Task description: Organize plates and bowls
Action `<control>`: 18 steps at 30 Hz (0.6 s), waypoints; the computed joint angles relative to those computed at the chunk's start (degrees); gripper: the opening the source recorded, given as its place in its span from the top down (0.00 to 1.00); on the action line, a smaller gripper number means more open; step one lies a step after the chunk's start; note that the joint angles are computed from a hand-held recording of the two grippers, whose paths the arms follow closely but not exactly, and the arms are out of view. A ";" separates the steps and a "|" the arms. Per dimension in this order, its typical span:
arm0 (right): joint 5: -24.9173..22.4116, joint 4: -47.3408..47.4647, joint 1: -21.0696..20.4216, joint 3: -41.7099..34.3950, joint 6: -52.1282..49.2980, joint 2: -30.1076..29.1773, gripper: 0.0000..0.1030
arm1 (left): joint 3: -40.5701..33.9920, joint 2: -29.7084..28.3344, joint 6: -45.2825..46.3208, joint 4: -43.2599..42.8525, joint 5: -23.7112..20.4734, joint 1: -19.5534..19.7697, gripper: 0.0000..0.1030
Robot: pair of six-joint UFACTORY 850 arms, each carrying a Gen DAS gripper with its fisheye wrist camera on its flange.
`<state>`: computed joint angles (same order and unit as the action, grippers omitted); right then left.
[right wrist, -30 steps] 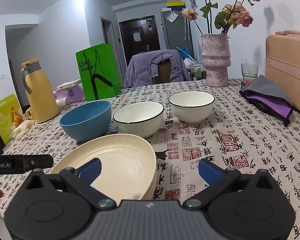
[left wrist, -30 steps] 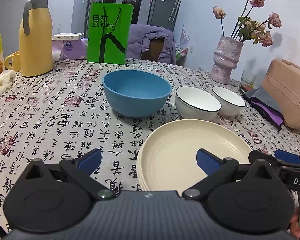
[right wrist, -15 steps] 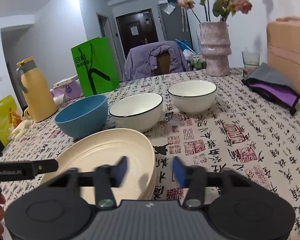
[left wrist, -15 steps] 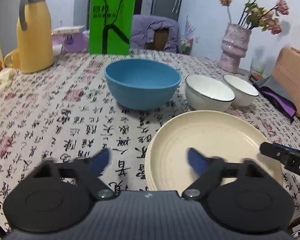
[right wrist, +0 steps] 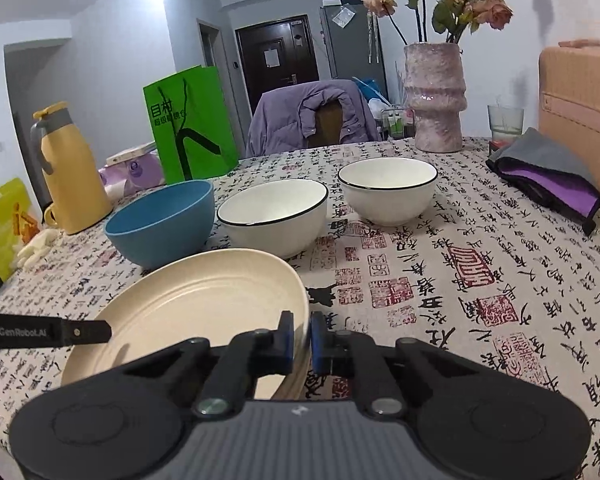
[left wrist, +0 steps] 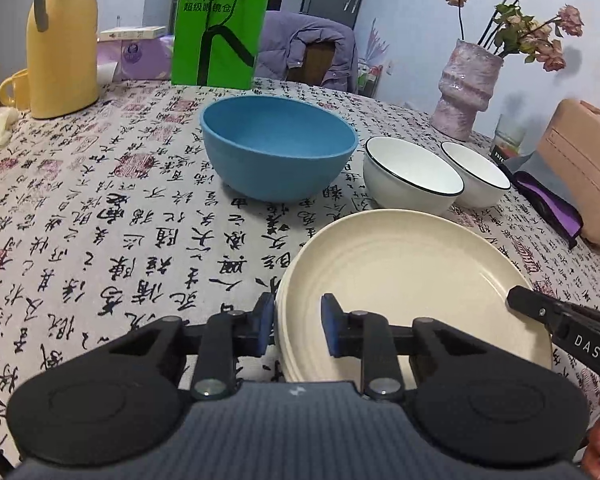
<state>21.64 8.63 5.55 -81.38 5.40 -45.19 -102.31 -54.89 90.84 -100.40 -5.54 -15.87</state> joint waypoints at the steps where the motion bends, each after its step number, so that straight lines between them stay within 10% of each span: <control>1: 0.19 0.72 0.10 0.01 -0.86 -0.06 0.92 | -0.05 -0.04 -1.53 1.27 -0.21 0.06 0.75; 18: -0.46 15.32 1.97 -1.84 -20.61 -1.06 0.89 | -0.41 0.02 -13.32 11.15 -1.29 0.59 0.75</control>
<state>21.18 23.95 7.52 -83.22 -15.22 -46.26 -102.71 -54.87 77.52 -89.25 -6.83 -15.28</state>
